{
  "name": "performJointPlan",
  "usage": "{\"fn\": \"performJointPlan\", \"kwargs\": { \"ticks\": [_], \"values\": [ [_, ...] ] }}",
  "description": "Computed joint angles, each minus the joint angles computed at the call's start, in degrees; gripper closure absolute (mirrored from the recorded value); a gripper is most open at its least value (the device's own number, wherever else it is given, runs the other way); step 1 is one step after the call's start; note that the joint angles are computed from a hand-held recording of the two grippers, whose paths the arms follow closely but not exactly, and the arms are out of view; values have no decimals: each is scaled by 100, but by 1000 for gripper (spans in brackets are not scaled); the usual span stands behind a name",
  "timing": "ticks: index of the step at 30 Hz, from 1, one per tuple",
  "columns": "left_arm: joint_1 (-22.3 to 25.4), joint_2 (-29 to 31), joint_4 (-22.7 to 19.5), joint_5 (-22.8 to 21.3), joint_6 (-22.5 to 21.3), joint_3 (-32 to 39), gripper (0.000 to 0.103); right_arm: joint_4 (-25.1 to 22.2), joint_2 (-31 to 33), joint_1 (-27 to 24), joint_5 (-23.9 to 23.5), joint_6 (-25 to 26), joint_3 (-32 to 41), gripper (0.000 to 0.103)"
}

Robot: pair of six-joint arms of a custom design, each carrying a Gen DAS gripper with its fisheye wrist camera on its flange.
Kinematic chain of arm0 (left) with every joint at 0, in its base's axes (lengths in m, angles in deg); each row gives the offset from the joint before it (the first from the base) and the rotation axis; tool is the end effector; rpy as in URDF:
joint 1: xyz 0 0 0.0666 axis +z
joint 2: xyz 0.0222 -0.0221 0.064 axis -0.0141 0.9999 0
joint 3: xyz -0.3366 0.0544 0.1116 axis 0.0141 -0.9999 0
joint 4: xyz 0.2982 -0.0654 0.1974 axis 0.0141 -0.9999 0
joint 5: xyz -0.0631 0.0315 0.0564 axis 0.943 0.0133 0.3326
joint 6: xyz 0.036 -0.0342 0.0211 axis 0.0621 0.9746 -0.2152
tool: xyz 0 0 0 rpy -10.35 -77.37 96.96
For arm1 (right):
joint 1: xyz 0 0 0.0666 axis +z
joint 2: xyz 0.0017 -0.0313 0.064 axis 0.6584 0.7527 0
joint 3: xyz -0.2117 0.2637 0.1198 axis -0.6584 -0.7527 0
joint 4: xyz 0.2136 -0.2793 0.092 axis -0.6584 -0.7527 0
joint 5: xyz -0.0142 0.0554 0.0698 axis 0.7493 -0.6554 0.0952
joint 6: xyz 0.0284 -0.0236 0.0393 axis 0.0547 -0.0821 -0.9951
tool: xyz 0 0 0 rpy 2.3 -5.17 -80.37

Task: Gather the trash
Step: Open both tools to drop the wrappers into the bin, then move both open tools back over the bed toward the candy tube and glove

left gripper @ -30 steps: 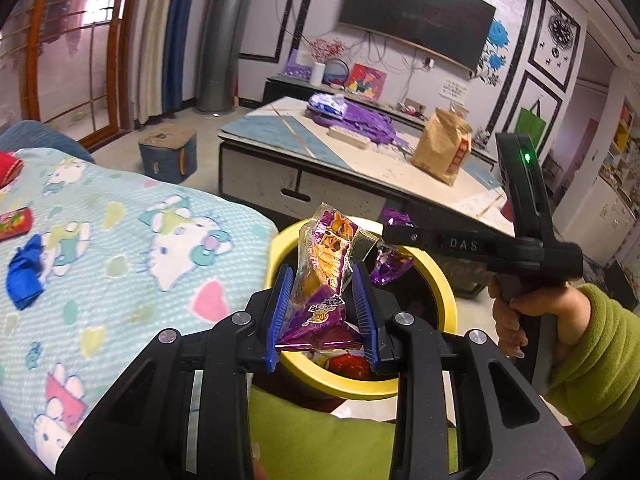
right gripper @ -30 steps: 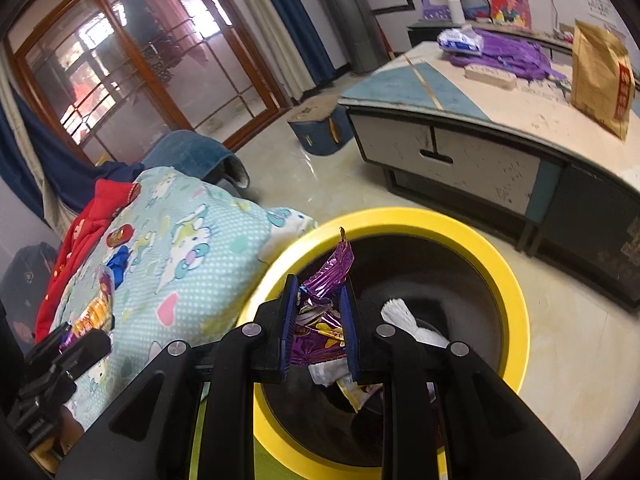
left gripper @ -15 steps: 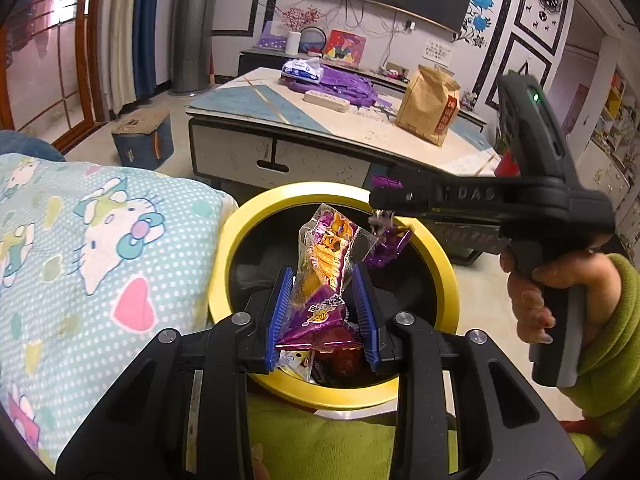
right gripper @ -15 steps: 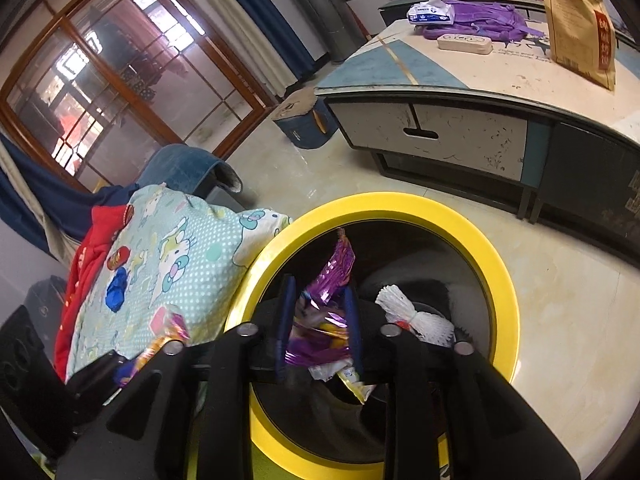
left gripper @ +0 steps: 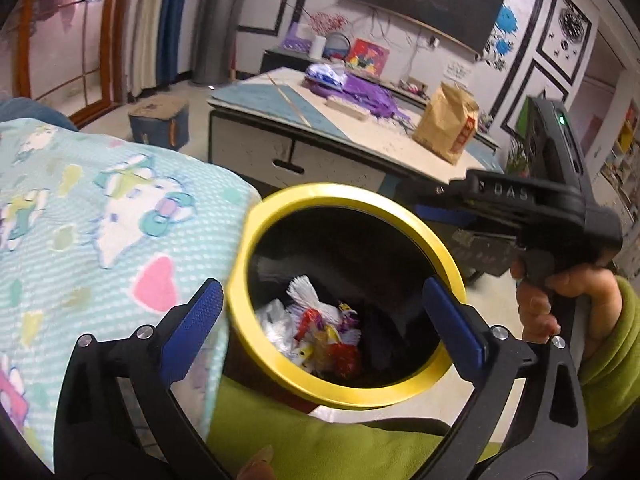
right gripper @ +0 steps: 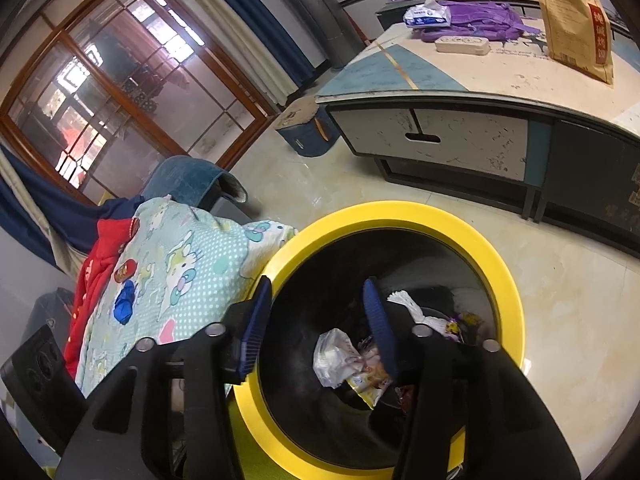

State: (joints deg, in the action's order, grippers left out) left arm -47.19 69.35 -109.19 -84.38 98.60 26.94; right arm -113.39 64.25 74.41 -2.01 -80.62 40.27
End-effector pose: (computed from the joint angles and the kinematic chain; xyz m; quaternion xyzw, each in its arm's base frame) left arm 0.3075 -0.3167 0.3559 0.1335 0.9027 -0.1908 0.3617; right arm 0.3494 0.2309 0.3532 0.0542 0.9113 0.2696 0.3066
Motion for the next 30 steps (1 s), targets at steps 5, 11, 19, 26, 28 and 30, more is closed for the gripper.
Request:
{"fn": "performJointPlan", "kwargs": {
  "ticks": [5,11,19,26,28,30],
  "values": [
    [124,-384,42,-327,174,-223,11,44,58,234,237,111,131,50],
    [397,-915,41,-696,393,-501,11,91,211,630,501,395,386,41],
    [1007,-1658,-98,-977,692,-906,11,1,699,1190,731,870,1048,34],
    [1656,-2212,-243,-1037,660,-1111,11,-212,1486,1647,638,1277,2009,31],
    [1842,-2322,-300,-1019,659,-1141,11,-295,1719,1758,592,1425,2297,30],
    [2139,-2428,-360,-865,650,-1170,11,-422,2047,1895,587,1580,2714,30]
  ]
}}
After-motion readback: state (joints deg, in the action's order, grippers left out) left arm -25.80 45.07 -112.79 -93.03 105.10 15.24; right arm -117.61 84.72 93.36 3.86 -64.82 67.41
